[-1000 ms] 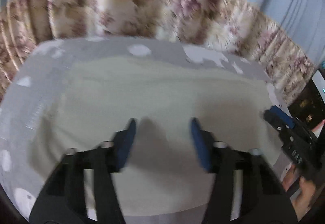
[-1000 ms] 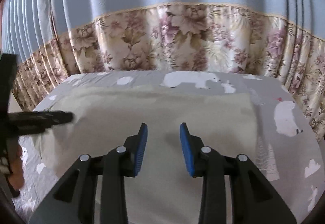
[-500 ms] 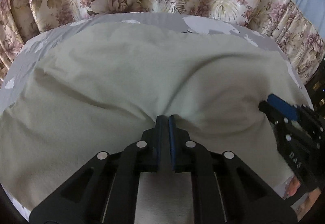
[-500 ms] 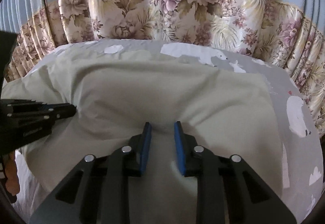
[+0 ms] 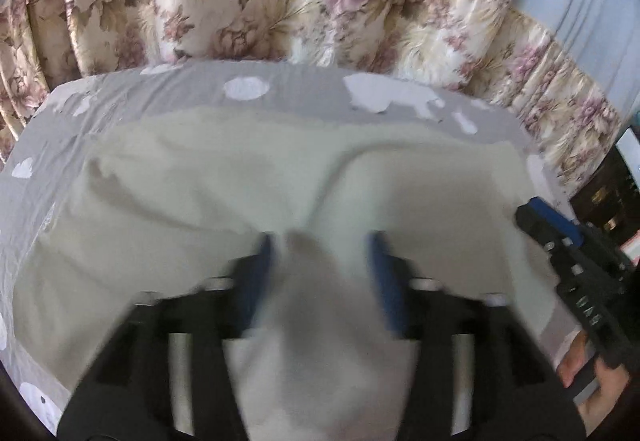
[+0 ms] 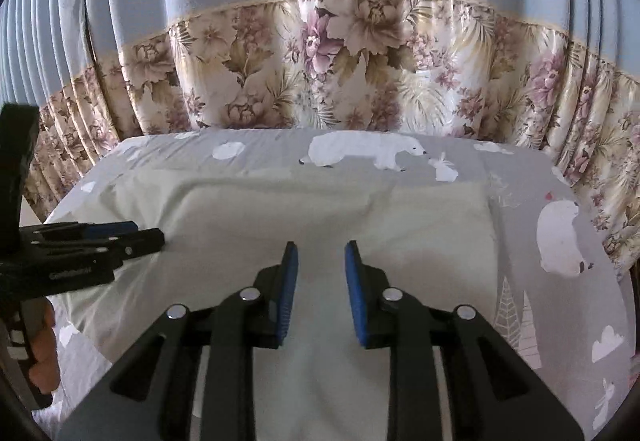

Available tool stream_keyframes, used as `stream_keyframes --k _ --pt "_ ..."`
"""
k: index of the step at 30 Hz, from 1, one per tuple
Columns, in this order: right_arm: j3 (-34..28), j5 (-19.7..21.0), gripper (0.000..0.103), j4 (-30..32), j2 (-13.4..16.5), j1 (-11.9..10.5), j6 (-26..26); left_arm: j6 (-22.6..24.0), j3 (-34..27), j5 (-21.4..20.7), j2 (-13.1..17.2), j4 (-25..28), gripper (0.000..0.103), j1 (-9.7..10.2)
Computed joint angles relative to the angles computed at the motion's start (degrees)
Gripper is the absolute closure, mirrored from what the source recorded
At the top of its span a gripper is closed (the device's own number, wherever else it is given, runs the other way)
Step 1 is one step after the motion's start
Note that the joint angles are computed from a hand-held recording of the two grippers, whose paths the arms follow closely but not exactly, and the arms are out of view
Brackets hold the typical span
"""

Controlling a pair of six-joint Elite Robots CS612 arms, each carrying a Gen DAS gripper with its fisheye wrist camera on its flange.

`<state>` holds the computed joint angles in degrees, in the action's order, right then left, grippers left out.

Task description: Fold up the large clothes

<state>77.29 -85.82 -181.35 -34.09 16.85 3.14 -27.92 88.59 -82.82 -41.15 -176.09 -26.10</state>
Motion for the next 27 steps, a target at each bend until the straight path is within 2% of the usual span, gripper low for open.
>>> stream_keyframes --k 4,7,9,14,19,22,24,25,27 --pt "0.0 0.1 0.077 2.1 0.3 0.6 -0.6 1.4 -1.4 0.3 0.9 2.5 0.043 -1.31" --pt "-0.3 -3.4 0.081 3.6 1.4 1.3 -4.5 2.4 -1.9 2.7 1.7 4.4 0.043 -1.98" --pt "-0.2 -4.4 0.085 1.8 2.1 1.3 -8.0 3.9 -2.8 2.9 2.5 5.7 0.041 -1.93" --pt "0.2 -2.9 0.087 1.5 2.1 0.7 -10.8 6.5 -3.5 5.1 3.2 6.2 0.037 -2.17" --pt "1.5 -1.4 0.087 0.5 1.2 0.5 -9.8 6.6 -1.8 5.5 2.6 3.3 0.036 -2.24" --pt "5.4 1.4 0.084 -2.8 -1.4 -0.4 -7.6 5.3 1.2 6.5 0.7 0.7 0.036 -2.30" --pt "7.8 0.4 0.083 -4.4 -2.9 -0.7 -8.7 4.7 4.5 5.8 -1.0 -2.5 0.035 -1.90" --pt "8.6 -0.8 0.083 -4.4 -3.4 -0.8 -9.7 4.2 6.1 6.3 -1.7 -4.2 0.029 -1.72" --pt "9.1 -3.0 0.067 -4.3 -3.5 -0.9 -10.4 2.4 9.1 10.3 -3.1 -5.7 0.024 -1.42"
